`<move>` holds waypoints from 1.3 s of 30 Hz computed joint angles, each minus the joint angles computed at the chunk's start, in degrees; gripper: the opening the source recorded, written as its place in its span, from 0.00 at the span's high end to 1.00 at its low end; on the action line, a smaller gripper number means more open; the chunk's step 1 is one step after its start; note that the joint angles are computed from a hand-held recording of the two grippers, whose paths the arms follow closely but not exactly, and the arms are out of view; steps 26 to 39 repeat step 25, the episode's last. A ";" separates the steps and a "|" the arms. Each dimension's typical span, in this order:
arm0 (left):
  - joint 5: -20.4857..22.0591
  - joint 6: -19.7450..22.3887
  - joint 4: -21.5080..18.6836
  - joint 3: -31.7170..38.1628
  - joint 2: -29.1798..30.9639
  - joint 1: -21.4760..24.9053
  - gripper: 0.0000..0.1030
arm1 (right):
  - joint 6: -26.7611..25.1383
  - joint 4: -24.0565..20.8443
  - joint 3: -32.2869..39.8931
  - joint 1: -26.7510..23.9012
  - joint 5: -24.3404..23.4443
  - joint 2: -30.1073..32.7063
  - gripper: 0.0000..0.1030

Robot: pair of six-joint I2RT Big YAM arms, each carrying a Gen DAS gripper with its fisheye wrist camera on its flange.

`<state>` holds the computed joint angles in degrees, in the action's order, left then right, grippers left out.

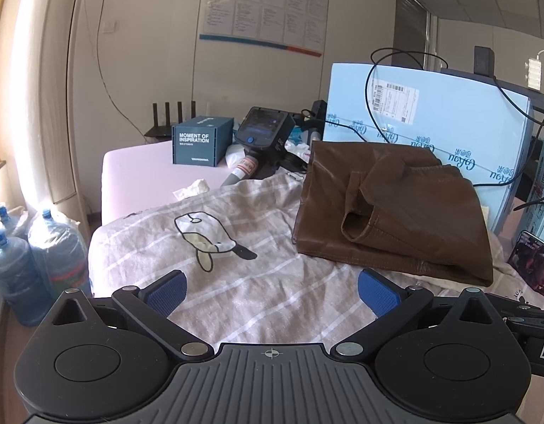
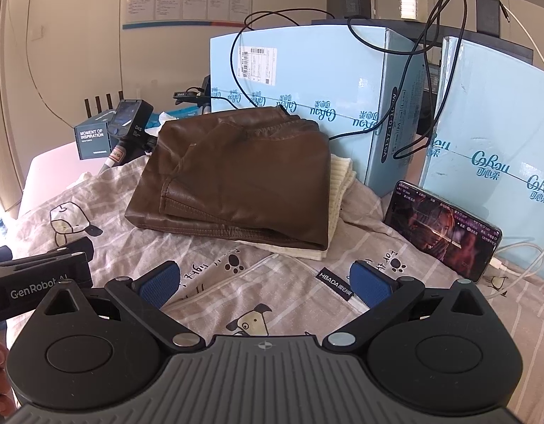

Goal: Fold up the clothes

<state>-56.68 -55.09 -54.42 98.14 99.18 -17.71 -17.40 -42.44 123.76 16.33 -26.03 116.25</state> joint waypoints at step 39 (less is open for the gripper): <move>0.23 0.81 2.00 -1.05 -0.48 -0.05 0.00 | -0.01 0.99 -0.88 0.07 0.19 -0.45 0.00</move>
